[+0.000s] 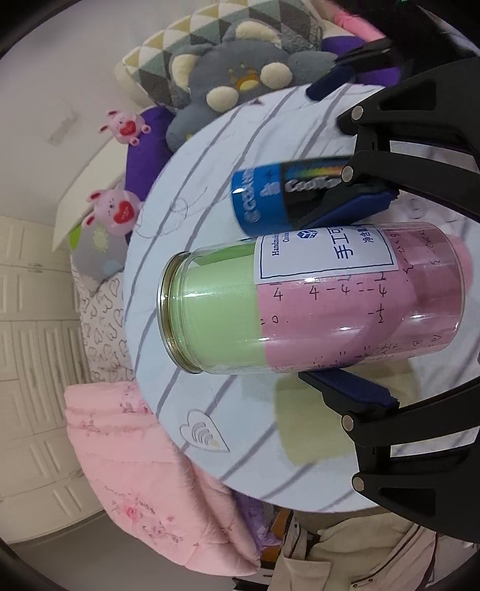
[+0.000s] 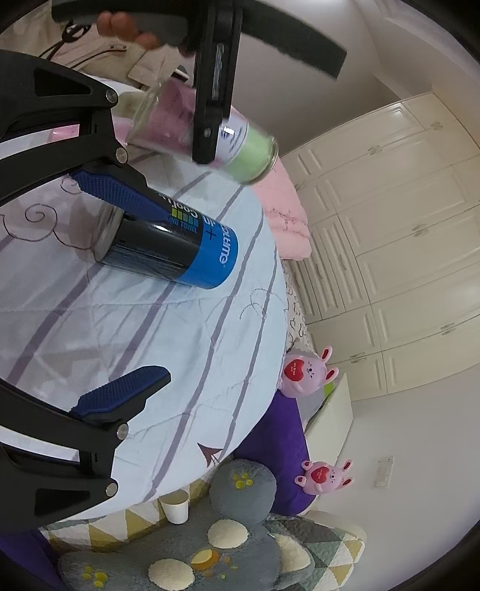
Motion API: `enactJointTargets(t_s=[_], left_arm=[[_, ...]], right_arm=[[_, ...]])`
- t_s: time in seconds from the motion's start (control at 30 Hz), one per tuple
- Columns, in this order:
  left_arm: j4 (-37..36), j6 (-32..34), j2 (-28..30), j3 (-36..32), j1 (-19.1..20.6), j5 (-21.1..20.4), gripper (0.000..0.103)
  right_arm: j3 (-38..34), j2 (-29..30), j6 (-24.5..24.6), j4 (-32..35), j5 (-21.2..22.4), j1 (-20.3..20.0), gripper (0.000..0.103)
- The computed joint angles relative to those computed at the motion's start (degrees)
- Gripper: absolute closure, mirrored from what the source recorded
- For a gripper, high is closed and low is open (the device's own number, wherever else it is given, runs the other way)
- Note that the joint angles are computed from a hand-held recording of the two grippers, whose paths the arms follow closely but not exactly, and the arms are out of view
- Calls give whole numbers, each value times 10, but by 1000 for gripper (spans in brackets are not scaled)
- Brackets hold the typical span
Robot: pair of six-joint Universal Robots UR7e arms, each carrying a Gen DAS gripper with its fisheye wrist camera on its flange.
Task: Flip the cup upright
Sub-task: 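Lift the cookie jar off the table with the left gripper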
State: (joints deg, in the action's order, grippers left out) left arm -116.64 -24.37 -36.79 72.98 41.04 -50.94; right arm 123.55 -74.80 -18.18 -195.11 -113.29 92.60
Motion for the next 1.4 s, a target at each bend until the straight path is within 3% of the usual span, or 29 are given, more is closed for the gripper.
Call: enactJointTargets(t_s=[0.2, 0.3, 0.53, 0.83, 1.07, 1.4], left_arm=[[-40, 2, -68, 82, -20, -3, 30], [-88, 9, -91, 117, -24, 3, 30], [-79, -2, -132, 160, -42, 9, 30], [-63, 20, -189, 262, -64, -55, 30], [-74, 20, -208, 327, -78, -106, 30], [-86, 12, -216, 364, -71, -125, 30]], right_arm=[[17, -13, 19, 5, 21, 2, 20], [26, -10, 6, -16, 1, 18, 20], [52, -17, 27, -21, -17, 44, 20], [68, -36, 88, 11, -69, 71, 20], [84, -66, 144, 81, -61, 71, 20], [88, -72, 196, 143, -16, 77, 20]])
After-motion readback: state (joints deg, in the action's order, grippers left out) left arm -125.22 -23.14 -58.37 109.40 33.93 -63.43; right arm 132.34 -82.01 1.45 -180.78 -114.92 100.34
